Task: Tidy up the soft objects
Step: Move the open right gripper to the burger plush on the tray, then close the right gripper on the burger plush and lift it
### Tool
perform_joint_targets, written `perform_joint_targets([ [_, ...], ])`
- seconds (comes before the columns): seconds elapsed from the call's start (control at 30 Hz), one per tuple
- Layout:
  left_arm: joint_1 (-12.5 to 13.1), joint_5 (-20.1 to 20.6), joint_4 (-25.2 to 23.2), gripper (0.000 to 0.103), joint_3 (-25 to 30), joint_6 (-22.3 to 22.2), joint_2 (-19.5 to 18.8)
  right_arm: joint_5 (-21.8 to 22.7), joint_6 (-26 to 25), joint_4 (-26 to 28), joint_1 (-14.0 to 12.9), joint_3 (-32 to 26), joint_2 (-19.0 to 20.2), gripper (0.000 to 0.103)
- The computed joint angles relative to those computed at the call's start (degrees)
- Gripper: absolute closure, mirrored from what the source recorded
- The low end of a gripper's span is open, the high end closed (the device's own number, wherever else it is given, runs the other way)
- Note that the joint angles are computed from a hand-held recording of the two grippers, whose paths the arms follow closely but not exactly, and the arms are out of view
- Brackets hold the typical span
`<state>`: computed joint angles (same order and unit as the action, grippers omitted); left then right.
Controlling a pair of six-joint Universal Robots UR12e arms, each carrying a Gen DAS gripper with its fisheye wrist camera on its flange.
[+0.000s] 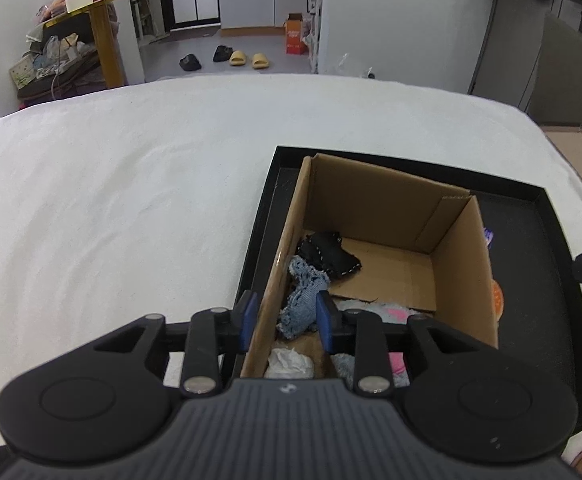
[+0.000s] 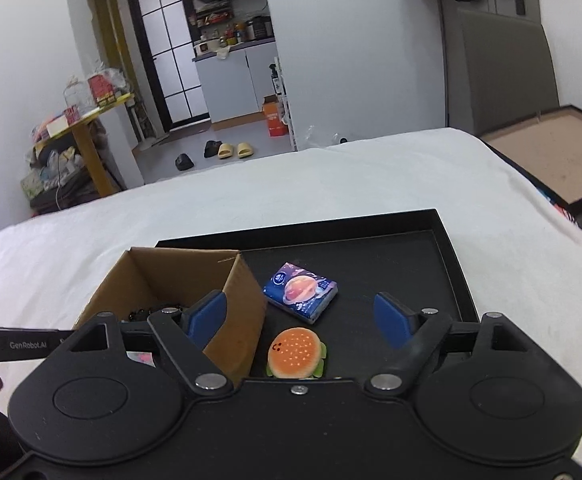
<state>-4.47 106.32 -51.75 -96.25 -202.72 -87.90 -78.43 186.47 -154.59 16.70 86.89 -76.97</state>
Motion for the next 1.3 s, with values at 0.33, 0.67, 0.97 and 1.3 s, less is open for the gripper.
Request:
perform_joint_targets([
  [0.33,-1.2,4.0,-1.8,0.053,1.9,-0.8,-1.5,-4.1,2.6,1.2,-0.3,0.9,0.4,0.020],
  [0.67,-2.4,6.5,-2.9,0.051,2.9,-2.4,-2.0,-4.2,4.2,3.4,-1.0,1.5,0.7,0.021],
  [0.97,-2.5,6.5,-3.1,0.051,2.9,-2.5,-2.4,2.3,4.1,5.8,-1.6,-0.4,2.8,0.022],
  [1.3,-1.4,5.2,-2.2,0.050,2.5,-2.9,-3.1,8.3,3.2,12.1,-1.6,-3.6,5.7,0.034],
])
